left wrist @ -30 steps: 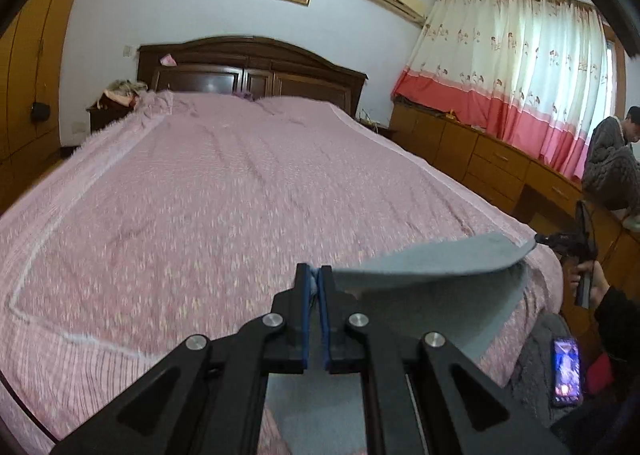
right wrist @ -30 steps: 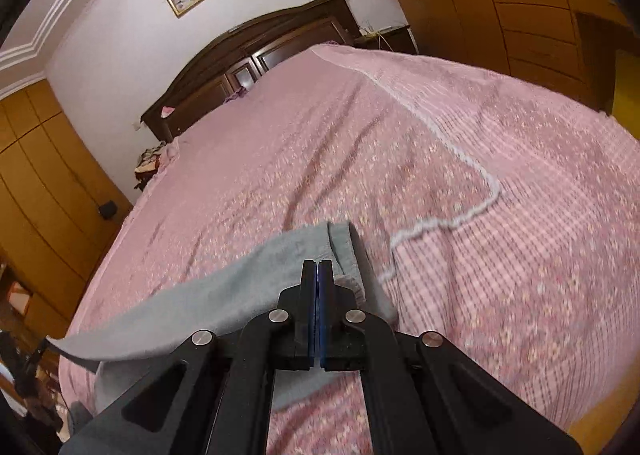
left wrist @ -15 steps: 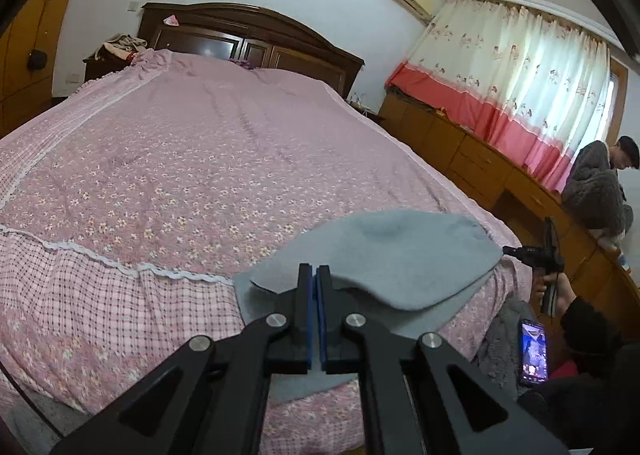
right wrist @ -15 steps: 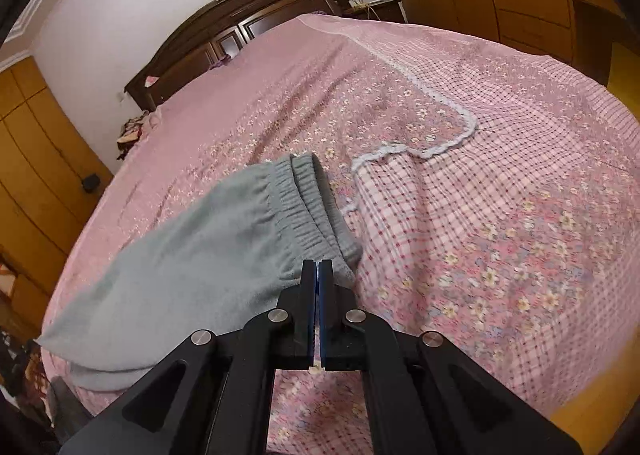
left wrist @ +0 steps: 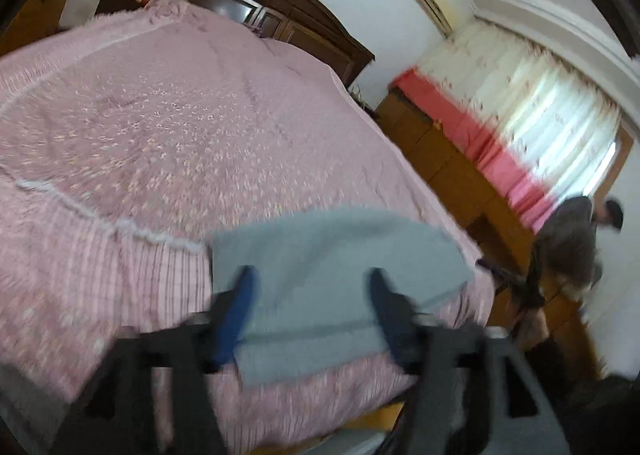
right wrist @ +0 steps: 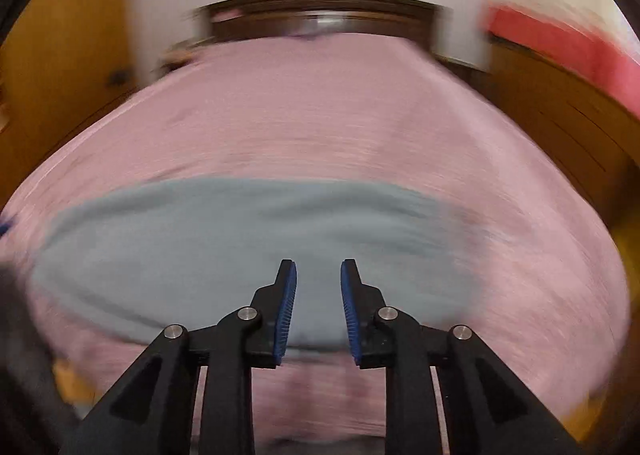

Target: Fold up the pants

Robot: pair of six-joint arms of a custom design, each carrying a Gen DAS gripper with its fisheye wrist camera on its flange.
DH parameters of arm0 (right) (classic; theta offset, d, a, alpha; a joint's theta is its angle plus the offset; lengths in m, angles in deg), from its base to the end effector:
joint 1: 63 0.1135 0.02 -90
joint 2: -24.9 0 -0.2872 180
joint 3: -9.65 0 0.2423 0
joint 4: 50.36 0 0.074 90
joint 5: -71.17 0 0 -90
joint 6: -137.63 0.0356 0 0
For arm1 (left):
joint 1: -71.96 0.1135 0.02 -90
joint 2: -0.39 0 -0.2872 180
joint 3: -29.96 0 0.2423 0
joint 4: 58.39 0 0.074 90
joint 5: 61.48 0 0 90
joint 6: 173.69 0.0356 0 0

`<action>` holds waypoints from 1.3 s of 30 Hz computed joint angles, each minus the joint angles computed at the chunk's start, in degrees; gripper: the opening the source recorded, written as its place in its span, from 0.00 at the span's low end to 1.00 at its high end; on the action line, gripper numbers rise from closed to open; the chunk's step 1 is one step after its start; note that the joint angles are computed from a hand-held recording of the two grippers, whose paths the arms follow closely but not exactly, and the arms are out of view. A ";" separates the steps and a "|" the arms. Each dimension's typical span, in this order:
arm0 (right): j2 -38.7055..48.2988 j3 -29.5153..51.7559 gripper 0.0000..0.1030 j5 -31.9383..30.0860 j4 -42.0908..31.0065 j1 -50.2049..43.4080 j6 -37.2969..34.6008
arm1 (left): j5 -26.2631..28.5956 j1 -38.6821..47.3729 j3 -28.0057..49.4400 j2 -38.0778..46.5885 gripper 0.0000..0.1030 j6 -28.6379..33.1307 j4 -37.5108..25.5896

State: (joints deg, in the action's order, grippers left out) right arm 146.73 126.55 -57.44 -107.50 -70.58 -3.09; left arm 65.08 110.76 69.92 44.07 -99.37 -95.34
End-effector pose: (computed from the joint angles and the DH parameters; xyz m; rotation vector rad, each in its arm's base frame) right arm 0.4595 -0.0387 0.2467 -1.0617 2.1250 0.4373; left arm 0.1161 0.0661 0.2293 -0.6903 2.0494 -0.4952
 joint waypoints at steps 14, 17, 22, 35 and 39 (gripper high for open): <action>-15.86 -42.76 0.17 16.31 30.38 45.15 -4.47 | 8.62 6.49 -9.76 31.22 0.29 -8.04 30.78; -12.14 -35.68 0.02 11.89 22.71 42.59 -2.07 | 10.36 8.02 -10.20 31.96 0.28 -7.51 31.25; -13.26 -33.13 0.02 4.27 15.36 37.15 -6.08 | 14.77 12.49 -9.62 33.44 0.29 -4.31 29.85; -13.69 -37.29 0.01 0.02 6.01 31.77 -13.61 | 14.27 6.94 -7.13 32.63 0.30 -9.38 31.15; -14.60 -37.88 0.02 -0.31 7.33 32.90 -12.74 | 13.22 6.61 -7.81 32.61 0.30 -10.69 32.42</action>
State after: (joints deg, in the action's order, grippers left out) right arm 132.13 88.67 -57.75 -100.17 -37.68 -15.84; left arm 78.30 117.37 62.11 76.68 -110.06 -62.92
